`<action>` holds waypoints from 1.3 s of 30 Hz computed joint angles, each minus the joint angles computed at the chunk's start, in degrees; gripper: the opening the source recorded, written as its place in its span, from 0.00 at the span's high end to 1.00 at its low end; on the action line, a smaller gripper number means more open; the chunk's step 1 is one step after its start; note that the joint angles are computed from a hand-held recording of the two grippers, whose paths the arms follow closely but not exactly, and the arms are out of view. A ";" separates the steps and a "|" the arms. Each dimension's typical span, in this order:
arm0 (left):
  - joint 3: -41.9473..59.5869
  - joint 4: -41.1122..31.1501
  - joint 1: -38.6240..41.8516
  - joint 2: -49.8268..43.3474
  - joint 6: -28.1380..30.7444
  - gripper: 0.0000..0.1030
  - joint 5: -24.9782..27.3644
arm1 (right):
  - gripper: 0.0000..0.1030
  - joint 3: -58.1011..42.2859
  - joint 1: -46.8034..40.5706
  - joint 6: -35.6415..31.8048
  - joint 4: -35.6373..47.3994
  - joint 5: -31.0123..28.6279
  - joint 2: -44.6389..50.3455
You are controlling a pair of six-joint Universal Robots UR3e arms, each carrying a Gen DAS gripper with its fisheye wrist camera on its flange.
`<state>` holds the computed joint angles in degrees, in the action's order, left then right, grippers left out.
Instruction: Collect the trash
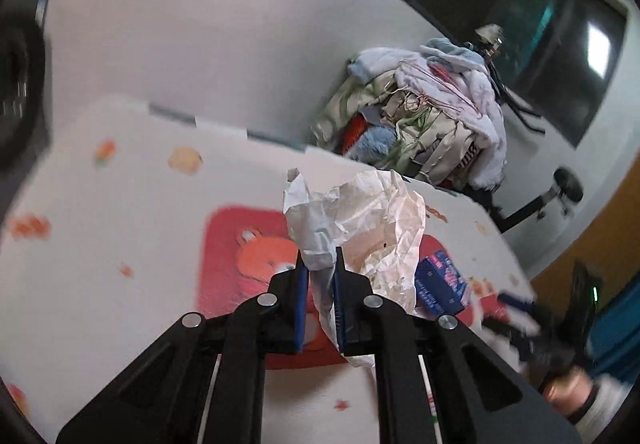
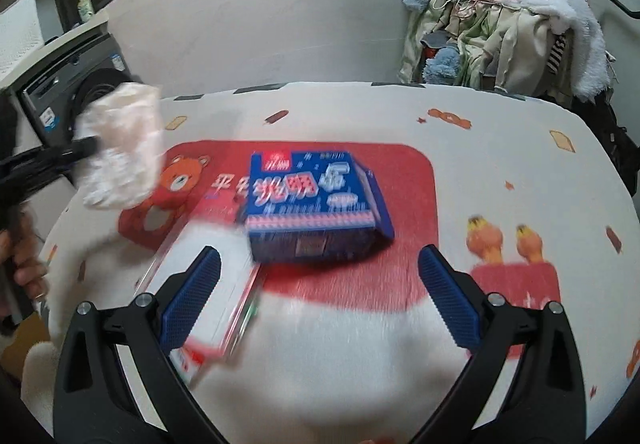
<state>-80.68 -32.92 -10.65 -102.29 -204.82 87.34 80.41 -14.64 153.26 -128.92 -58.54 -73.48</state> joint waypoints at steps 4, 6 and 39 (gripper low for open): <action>-5.46 0.66 -0.29 5.76 3.78 0.89 1.79 | 0.05 -14.33 3.02 2.94 6.33 -1.13 10.43; -7.03 0.20 -0.06 7.25 4.05 0.89 1.05 | 0.05 -19.85 3.96 3.67 9.00 -0.81 14.27; -13.71 -10.68 -26.04 18.17 4.39 0.89 11.79 | 0.16 26.92 -21.00 -23.59 27.39 15.12 -41.74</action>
<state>-94.39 -43.60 -36.69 -84.13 -200.44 99.13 107.33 -35.65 129.67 -101.53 -43.43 -115.22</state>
